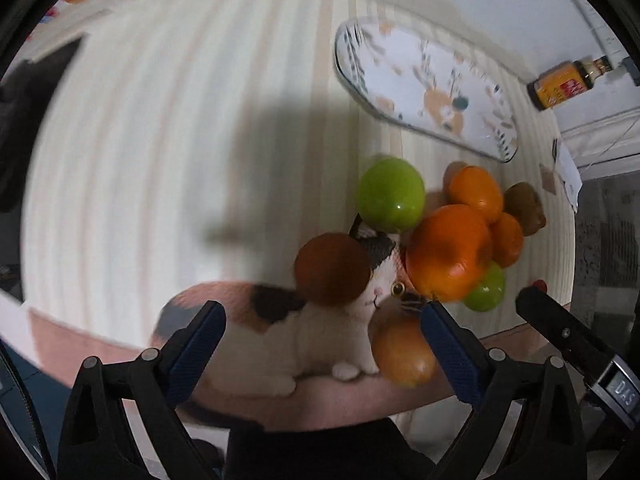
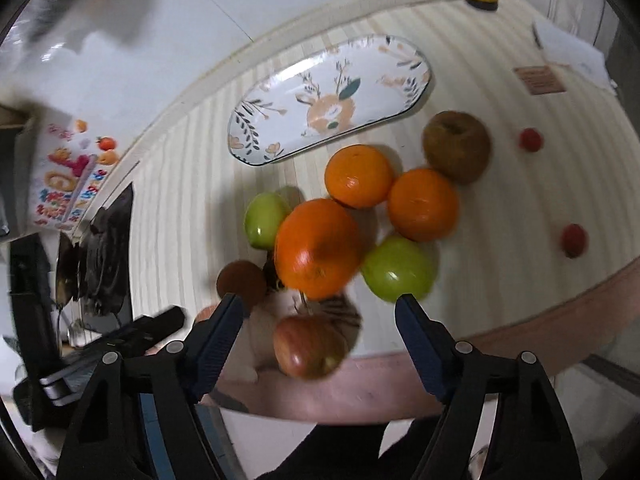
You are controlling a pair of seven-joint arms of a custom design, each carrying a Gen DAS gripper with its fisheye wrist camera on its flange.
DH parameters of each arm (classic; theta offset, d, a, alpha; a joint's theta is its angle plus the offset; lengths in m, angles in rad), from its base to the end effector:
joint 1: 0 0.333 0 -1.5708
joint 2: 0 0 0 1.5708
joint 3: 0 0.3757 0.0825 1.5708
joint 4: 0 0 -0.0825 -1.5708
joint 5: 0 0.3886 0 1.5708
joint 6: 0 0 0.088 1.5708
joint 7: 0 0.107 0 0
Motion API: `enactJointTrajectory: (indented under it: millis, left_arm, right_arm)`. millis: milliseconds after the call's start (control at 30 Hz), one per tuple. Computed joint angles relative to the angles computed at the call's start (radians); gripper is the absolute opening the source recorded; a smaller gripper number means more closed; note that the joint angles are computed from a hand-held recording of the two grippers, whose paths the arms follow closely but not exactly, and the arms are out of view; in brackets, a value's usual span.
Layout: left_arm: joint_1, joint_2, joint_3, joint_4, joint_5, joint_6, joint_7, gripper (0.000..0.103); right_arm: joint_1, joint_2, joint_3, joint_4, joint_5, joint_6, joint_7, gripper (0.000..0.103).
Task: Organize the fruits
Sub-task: 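Grasp the small brown round fruit with the left tool while the right tool grasps the large orange, then carry both fruits onto the deer-print plate and open both tools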
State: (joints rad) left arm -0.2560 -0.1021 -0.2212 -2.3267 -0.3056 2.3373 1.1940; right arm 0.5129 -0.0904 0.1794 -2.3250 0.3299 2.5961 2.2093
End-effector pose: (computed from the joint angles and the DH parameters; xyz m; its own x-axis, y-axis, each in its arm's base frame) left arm 0.4434 -0.2369 0.4471 0.0966 -0.9673 0.2346 -0.9950 -0.1002 -0.0031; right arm 0.4069 0.3315 0.4697 -0.1570 -0.9101 -0.3834 -0.9698 0.2155 -0.1145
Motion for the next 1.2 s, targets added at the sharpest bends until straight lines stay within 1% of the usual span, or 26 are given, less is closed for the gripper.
enactJointTrajectory:
  millis: [33,67,100,167,233,300,333,367,467,500,600,633,667,700,767,867,1033,1067,1133,1200]
  left_arm:
    - [0.000,0.024,0.004,0.012,-0.012,-0.005,0.019,0.097]
    - [0.002,0.050,0.006,0.027,-0.016,-0.011,0.038,0.091]
    - [0.004,0.074,0.005,0.041,-0.015,-0.019,0.050,0.088]
    - [0.008,0.108,0.002,0.061,-0.007,-0.024,0.066,0.088]
    - [0.010,0.138,-0.004,0.074,-0.013,-0.024,0.085,0.084]
    - [0.011,0.160,-0.010,0.082,-0.025,-0.041,0.100,0.062]
    - [0.013,0.162,-0.013,0.078,-0.051,-0.042,0.118,0.057]
    - [0.014,0.164,-0.015,0.075,-0.067,-0.045,0.126,0.055]
    - [0.006,0.141,-0.022,0.045,-0.062,-0.005,0.116,0.054]
    - [0.002,0.128,-0.022,0.036,-0.030,-0.003,0.087,0.054]
    - [-0.003,0.097,-0.019,0.015,0.066,0.001,0.013,0.054]
    - [-0.001,0.084,-0.016,0.006,0.083,-0.006,-0.004,0.054]
    - [0.001,0.071,-0.013,0.002,0.084,-0.017,-0.010,0.054]
    - [0.004,0.060,-0.010,-0.006,0.085,-0.023,-0.018,0.054]
    - [0.007,0.058,-0.007,-0.010,0.090,-0.027,-0.029,0.054]
    - [0.008,0.051,-0.007,-0.016,0.094,-0.025,-0.057,0.054]
    - [0.001,0.050,-0.014,-0.008,0.115,-0.030,-0.105,0.054]
    - [0.004,0.066,-0.010,0.005,0.117,-0.028,-0.101,0.054]
    - [0.019,0.045,0.006,-0.017,0.110,-0.035,-0.075,0.054]
    - [0.022,0.047,0.005,-0.009,0.110,-0.048,-0.076,0.054]
  right_arm:
    - [-0.002,0.032,-0.001,0.023,-0.002,-0.008,0.005,0.081]
    - [-0.004,0.066,-0.002,0.047,-0.003,-0.011,0.009,0.079]
    - [-0.006,0.084,-0.002,0.061,-0.002,-0.016,0.012,0.078]
    - [-0.011,0.118,-0.003,0.088,0.003,-0.027,0.016,0.077]
    - [-0.017,0.136,-0.003,0.105,0.019,-0.032,0.008,0.077]
    - [-0.022,0.139,-0.003,0.111,0.025,-0.048,0.003,0.077]
    - [-0.024,0.146,-0.003,0.120,0.030,-0.058,-0.004,0.077]
    - [-0.027,0.154,-0.003,0.130,0.036,-0.071,-0.014,0.078]
    - [-0.033,0.183,-0.003,0.163,0.041,-0.113,-0.035,0.078]
    - [-0.034,0.190,-0.003,0.170,0.037,-0.120,-0.041,0.078]
    - [-0.040,0.245,0.000,0.224,0.034,-0.177,-0.080,0.078]
    - [-0.043,0.257,0.001,0.235,0.039,-0.191,-0.093,0.078]
    - [-0.046,0.281,0.004,0.260,0.043,-0.224,-0.111,0.079]
    - [-0.034,0.295,-0.001,0.281,-0.009,-0.236,-0.096,0.080]
    - [-0.028,0.324,-0.004,0.320,-0.050,-0.278,-0.090,0.080]
    - [-0.035,0.338,0.002,0.337,-0.038,-0.295,-0.122,0.080]
    - [-0.055,0.371,0.011,0.386,0.011,-0.357,-0.193,0.080]
    - [-0.057,0.372,0.011,0.387,0.023,-0.361,-0.200,0.080]
    - [-0.059,0.379,0.010,0.393,0.030,-0.365,-0.223,0.080]
    - [-0.059,0.378,0.009,0.387,0.041,-0.359,-0.228,0.080]
